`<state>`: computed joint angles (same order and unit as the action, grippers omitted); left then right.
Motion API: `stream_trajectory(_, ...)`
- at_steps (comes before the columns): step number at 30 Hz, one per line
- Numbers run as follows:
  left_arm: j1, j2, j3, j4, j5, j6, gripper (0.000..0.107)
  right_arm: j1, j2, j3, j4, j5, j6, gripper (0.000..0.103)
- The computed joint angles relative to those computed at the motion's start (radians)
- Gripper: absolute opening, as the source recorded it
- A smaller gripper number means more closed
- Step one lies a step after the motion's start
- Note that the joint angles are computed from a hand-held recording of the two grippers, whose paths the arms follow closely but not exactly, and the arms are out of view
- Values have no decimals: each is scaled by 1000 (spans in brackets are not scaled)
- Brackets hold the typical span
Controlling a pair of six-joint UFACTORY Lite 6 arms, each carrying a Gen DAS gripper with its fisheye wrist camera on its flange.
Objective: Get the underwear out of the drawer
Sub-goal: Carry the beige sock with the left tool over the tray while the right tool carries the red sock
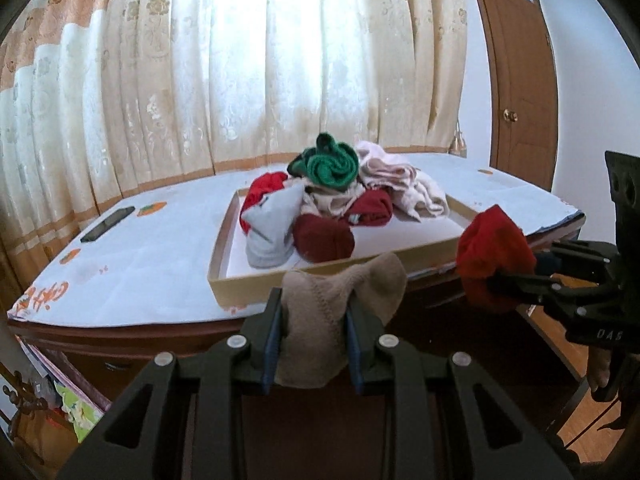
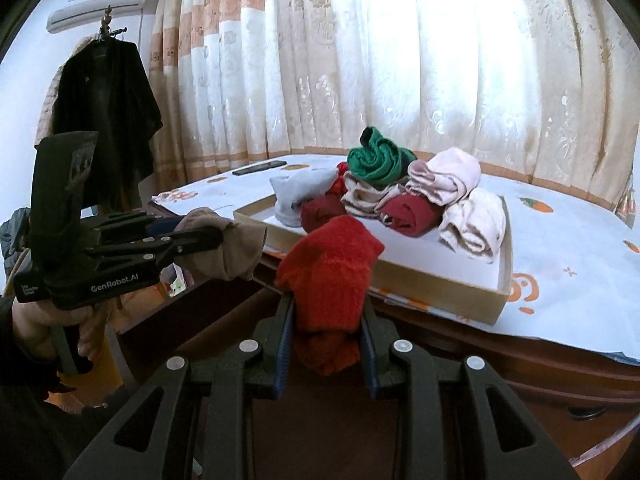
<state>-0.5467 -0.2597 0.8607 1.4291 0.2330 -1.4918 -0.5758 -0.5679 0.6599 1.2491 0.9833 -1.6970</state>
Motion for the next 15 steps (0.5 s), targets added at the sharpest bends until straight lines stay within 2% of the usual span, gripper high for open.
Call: stream_trajectory(15, -9, 45, 121, 73, 2, -50, 26, -32, -17, 46, 52, 32, 3, 31)
